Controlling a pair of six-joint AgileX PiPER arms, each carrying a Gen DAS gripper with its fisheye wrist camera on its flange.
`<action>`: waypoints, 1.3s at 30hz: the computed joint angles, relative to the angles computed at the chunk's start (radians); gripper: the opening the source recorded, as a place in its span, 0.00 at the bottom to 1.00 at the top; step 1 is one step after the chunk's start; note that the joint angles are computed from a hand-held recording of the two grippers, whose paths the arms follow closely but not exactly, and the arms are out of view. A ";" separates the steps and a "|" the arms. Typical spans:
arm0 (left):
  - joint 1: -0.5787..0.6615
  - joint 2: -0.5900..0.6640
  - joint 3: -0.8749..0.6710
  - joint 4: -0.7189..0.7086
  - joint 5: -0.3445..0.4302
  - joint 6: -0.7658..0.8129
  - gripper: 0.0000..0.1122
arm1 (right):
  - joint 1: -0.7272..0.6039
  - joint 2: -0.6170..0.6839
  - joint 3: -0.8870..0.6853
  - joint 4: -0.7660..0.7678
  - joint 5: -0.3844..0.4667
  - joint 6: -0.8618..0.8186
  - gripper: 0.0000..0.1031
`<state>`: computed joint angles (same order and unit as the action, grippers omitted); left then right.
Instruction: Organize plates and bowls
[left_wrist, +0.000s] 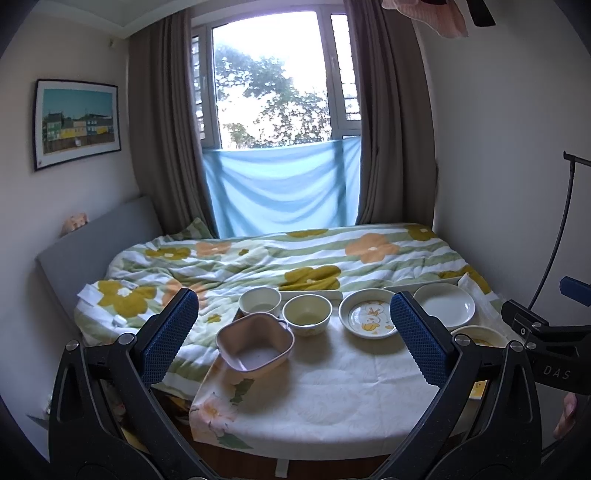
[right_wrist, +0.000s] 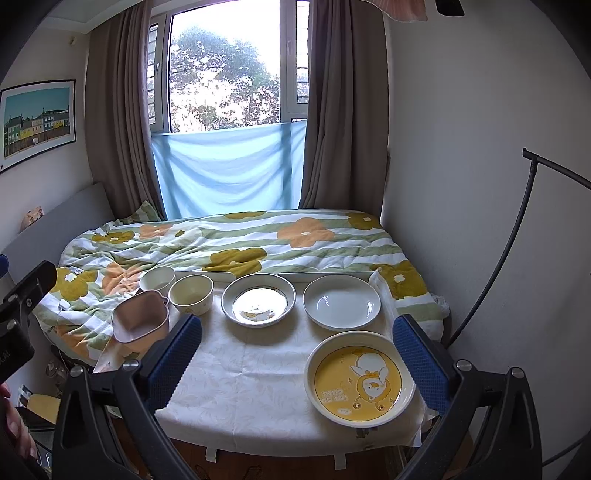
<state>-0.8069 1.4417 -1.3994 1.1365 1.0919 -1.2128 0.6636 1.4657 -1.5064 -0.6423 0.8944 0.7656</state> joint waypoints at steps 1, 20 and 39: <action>-0.001 -0.002 0.001 -0.003 -0.002 0.002 0.92 | 0.002 0.000 -0.001 -0.003 0.002 0.003 1.00; 0.138 0.137 -0.168 -0.314 -0.231 0.354 0.91 | -0.119 -0.019 0.024 0.107 0.057 -0.037 1.00; 0.243 1.029 -1.005 -1.149 -0.059 1.010 0.83 | -0.834 0.306 0.188 1.144 -0.144 -1.135 0.79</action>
